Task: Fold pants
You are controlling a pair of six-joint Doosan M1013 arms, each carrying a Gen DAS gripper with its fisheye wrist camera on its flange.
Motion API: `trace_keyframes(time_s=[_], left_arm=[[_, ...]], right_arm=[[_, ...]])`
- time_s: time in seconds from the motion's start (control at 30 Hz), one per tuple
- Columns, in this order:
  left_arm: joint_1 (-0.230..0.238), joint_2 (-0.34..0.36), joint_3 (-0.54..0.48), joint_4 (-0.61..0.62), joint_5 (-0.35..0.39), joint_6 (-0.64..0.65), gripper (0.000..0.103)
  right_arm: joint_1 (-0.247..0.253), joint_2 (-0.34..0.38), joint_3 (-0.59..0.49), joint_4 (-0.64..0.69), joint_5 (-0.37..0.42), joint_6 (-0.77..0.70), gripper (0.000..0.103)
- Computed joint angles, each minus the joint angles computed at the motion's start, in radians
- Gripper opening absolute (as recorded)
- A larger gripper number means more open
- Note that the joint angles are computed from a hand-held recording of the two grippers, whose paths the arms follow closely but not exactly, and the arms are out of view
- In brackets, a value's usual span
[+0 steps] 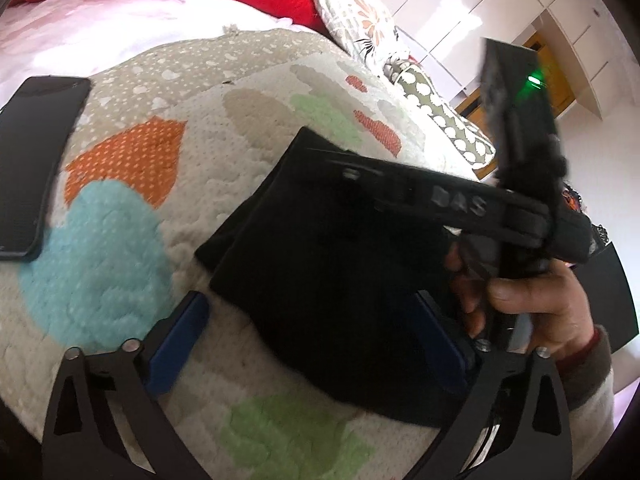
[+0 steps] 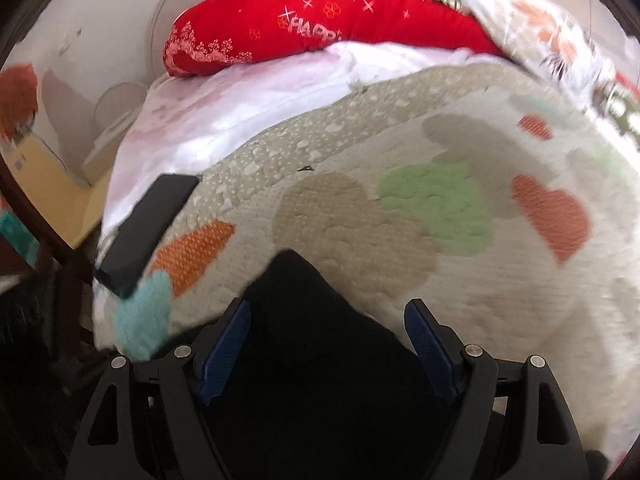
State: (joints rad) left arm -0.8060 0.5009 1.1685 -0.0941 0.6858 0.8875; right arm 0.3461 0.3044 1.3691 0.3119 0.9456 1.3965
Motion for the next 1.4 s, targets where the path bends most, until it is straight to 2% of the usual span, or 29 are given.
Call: trace_keyframes(time_s=[0.03,0.07,0.1,0.13,0.17,0.2,0.23,0.33,0.4,0.47,0.53,0.6,0.67,0.7,0.73,0.8,0.83,0.9,0.97,1.0,1.07,1.13,1.2,1.3,1.33,1.37,1.4], left_arm=[[-0.001,0.002,-0.002,0.011,-0.005,0.003,0.101],[-0.003,0.004,-0.005,0.020,-0.007,0.012,0.097],[-0.005,0.003,-0.006,0.030,-0.010,0.021,0.088],[-0.008,0.002,-0.012,0.051,-0.003,0.024,0.061],[-0.011,0.000,-0.018,0.068,0.005,0.030,0.035],[-0.013,-0.007,-0.019,0.076,-0.003,0.042,0.026],[-0.014,-0.014,-0.016,0.067,-0.019,0.060,0.023],[-0.032,-0.053,0.001,0.046,-0.129,0.120,0.023],[-0.055,-0.062,-0.011,0.032,-0.173,0.200,0.023],[-0.078,-0.054,-0.038,-0.037,-0.185,0.331,0.023],[-0.104,-0.031,-0.073,-0.144,-0.173,0.493,0.023],[-0.125,0.007,-0.124,-0.235,-0.111,0.611,0.023],[-0.130,0.052,-0.175,-0.376,-0.016,0.734,0.023],[-0.137,0.080,-0.210,-0.415,0.047,0.774,0.023],[-0.147,0.107,-0.245,-0.402,0.106,0.781,0.025],[-0.164,0.139,-0.299,-0.344,0.197,0.776,0.030],[-0.166,0.139,-0.303,-0.327,0.206,0.777,0.031],[-0.160,0.119,-0.282,-0.350,0.185,0.812,0.044],[-0.140,0.090,-0.253,-0.420,0.171,0.870,0.075],[-0.134,0.069,-0.228,-0.448,0.146,0.899,0.080],[-0.127,0.039,-0.194,-0.444,0.117,0.928,0.083],[-0.125,0.033,-0.194,-0.365,0.103,0.918,0.083],[-0.121,0.043,-0.203,-0.254,0.091,0.855,0.083],[-0.117,0.086,-0.243,-0.203,0.153,0.778,0.083],[-0.118,0.098,-0.252,-0.189,0.170,0.747,0.083],[-0.118,0.108,-0.256,-0.194,0.186,0.733,0.083],[-0.118,0.116,-0.258,-0.199,0.196,0.720,0.083]], right_arm=[[-0.004,0.005,0.000,0.033,-0.001,-0.003,0.072],[-0.007,0.011,0.000,0.062,0.001,-0.002,0.050],[-0.006,0.014,-0.001,0.062,0.007,0.004,0.043],[-0.006,0.009,0.004,0.065,0.001,-0.001,0.034],[-0.010,-0.003,0.014,0.090,-0.011,-0.026,0.030],[-0.016,-0.017,0.024,0.116,-0.022,-0.046,0.026],[-0.025,-0.035,0.037,0.146,-0.043,-0.062,0.023],[-0.071,-0.117,0.095,0.298,-0.117,-0.158,0.023],[-0.107,-0.188,0.147,0.383,-0.171,-0.223,0.023],[-0.146,-0.265,0.211,0.428,-0.219,-0.253,0.023],[-0.178,-0.331,0.270,0.414,-0.251,-0.242,0.023],[-0.208,-0.401,0.343,0.304,-0.286,-0.135,0.028],[-0.224,-0.457,0.409,0.134,-0.335,0.061,0.033],[-0.239,-0.486,0.444,0.048,-0.340,0.174,0.044],[-0.256,-0.511,0.474,0.004,-0.333,0.255,0.054],[-0.282,-0.547,0.517,-0.005,-0.328,0.327,0.058],[-0.295,-0.562,0.536,0.014,-0.324,0.335,0.060],[-0.308,-0.591,0.568,0.051,-0.328,0.335,0.066],[-0.328,-0.618,0.598,0.117,-0.345,0.295,0.074],[-0.330,-0.624,0.610,0.158,-0.358,0.278,0.077],[-0.337,-0.624,0.627,0.288,-0.360,0.199,0.079],[-0.340,-0.618,0.637,0.382,-0.345,0.139,0.083],[-0.313,-0.598,0.627,0.320,-0.341,0.197,0.083],[-0.288,-0.569,0.618,0.286,-0.333,0.227,0.083],[-0.281,-0.552,0.613,0.297,-0.336,0.202,0.080],[-0.274,-0.539,0.608,0.286,-0.328,0.205,0.069],[-0.270,-0.521,0.596,0.283,-0.304,0.200,0.039]])
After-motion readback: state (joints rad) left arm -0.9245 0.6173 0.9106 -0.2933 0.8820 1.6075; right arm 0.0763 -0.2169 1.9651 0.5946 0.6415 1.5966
